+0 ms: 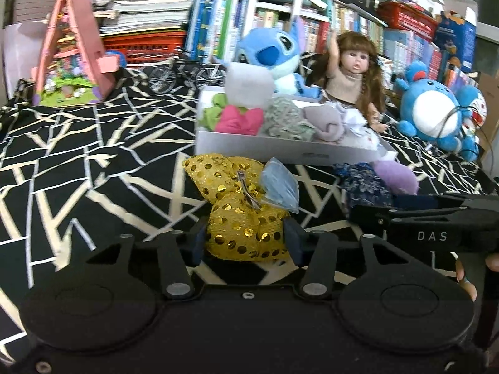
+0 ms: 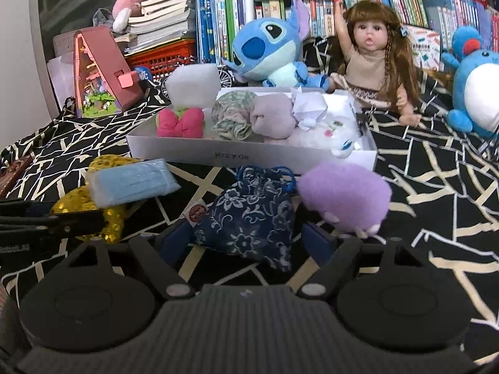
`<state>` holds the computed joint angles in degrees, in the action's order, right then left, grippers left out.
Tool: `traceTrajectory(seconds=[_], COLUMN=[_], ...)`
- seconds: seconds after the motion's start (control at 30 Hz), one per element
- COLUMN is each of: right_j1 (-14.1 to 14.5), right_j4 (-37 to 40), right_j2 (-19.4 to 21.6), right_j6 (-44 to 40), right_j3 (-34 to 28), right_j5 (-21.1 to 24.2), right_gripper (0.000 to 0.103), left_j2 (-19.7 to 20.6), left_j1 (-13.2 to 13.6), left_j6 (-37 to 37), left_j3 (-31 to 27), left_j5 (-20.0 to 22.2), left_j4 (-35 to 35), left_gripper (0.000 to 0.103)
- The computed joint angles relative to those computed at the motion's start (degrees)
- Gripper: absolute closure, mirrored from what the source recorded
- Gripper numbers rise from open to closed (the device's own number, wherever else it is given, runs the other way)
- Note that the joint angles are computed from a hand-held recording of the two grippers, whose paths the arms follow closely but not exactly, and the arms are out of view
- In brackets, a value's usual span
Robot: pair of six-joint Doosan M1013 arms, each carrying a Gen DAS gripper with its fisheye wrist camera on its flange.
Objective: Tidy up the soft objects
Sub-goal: 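Grasp the gold sequin bow with the left tool while the right tool grasps the blue floral pouch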
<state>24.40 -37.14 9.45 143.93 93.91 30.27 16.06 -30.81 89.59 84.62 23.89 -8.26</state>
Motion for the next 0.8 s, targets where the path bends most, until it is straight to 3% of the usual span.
traceTrajectory(seconds=[0.1,0.3,0.53,0.7,0.8], right_j1=[0.0,0.3,0.5,0.6,0.6], right_j4=[0.8,0.0,-0.8,-2.2,-3.5], right_j2=[0.4,0.7,0.7,0.3,0.0], right_j6=[-0.3,-0.3,-0.2,0.9,2.4], right_j3=[-0.4,-0.8,-0.6,-0.4,0.0], right_j5=[0.2,0.8,1.5,2.7,3.8], right_gripper=[0.016,0.016,0.017,0.017,0.017], left_j2=[-0.3,-0.7,0.0,0.5,0.3], left_j1=[-0.1,-0.7,-1.8,-1.4,-0.9], left_j6=[-5.3,-18.8,-39.9,-44.0,-43.2], left_j3=[0.5,1.1,0.3,-0.6,-0.3], left_j5=[-1.0,-2.1,1.9,3.6,2.3], left_j4=[5.2,19.8,41.6,43.5,41.2], left_gripper=[0.032,0.027,0.022,0.021,0.021])
